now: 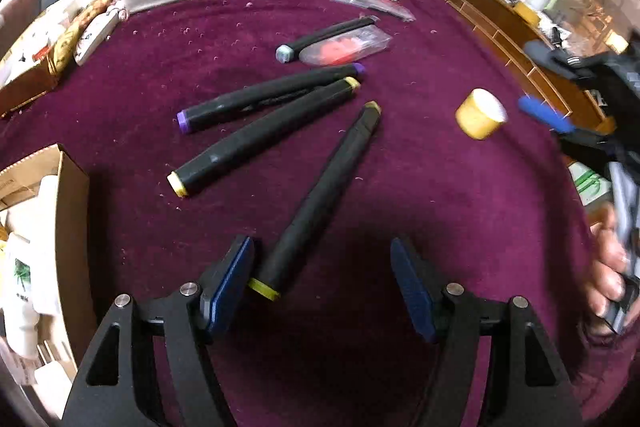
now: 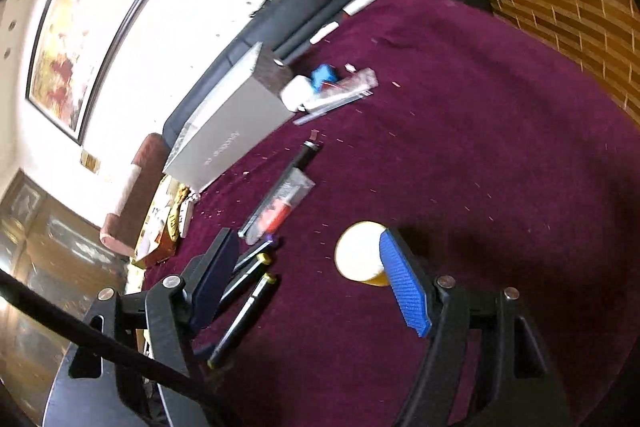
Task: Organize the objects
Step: 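Grasp a yellow-capped black marker with the left gripper and lift it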
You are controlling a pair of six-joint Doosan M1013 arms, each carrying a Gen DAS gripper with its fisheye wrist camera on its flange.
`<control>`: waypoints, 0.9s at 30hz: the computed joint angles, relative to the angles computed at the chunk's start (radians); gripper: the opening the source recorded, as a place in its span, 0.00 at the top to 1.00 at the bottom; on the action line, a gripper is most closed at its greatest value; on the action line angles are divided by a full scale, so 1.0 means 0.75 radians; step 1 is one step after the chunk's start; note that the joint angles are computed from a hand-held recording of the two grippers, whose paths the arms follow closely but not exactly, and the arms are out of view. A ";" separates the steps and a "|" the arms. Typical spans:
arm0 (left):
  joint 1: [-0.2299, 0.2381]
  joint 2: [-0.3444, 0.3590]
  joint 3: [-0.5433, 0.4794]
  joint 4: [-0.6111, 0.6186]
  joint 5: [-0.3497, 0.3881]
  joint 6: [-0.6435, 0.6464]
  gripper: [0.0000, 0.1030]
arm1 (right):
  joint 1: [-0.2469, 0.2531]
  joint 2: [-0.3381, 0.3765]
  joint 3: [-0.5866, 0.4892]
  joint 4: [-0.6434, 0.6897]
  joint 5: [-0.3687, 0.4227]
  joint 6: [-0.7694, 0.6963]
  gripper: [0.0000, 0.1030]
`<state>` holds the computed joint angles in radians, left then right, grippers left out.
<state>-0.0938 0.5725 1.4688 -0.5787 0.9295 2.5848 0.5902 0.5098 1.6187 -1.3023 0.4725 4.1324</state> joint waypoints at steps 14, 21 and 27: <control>-0.136 -0.072 0.157 0.023 -0.424 0.173 0.54 | -0.014 -0.025 0.066 -0.025 0.042 0.053 0.26; -0.097 -0.085 0.144 -0.024 -0.287 0.166 0.88 | -0.012 0.020 -0.012 0.237 0.056 -0.345 0.26; -0.036 -0.100 0.138 -0.153 -0.167 0.175 0.88 | 0.006 0.089 -0.136 0.501 0.216 -0.774 0.26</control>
<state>-0.1207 0.4976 1.5720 -0.6932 0.8042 2.7159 0.5945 0.5764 1.5166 -0.9262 0.6344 3.5518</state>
